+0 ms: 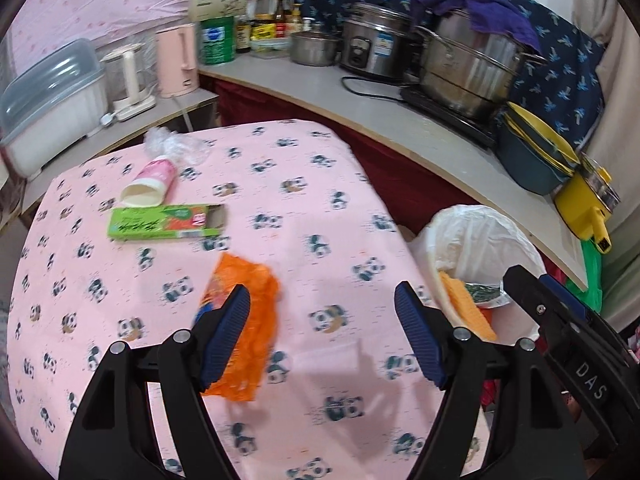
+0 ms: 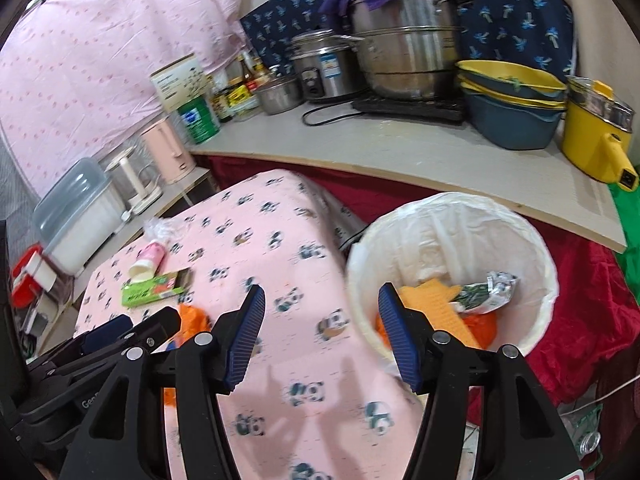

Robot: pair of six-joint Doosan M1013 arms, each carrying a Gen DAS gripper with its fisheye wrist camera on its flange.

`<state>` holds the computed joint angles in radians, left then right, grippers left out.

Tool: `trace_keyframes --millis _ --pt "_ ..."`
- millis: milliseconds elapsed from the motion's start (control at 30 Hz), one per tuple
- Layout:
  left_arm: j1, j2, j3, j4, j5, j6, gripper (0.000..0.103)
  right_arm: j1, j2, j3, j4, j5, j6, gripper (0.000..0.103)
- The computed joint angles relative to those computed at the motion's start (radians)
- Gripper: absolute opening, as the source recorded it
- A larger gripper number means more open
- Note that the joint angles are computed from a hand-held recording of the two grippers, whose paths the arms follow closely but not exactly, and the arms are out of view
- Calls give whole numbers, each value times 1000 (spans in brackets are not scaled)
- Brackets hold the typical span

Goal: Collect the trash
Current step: 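Move both open grippers back over the orange plastic bag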

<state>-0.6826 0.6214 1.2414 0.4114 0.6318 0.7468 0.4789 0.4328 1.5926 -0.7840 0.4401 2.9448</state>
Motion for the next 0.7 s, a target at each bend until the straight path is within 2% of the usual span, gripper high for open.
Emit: trace_keyframes --millis 300,500,700 --pt "54 -51 112 64 5 -151 71 28 58 -76 269 -26 -276 58" --pt "85 -71 166 78 4 -209 71 50 104 -128 415 -5 -428 58" --pt "110 -83 202 71 -3 -230 71 69 161 -189 518 51 -546 58"
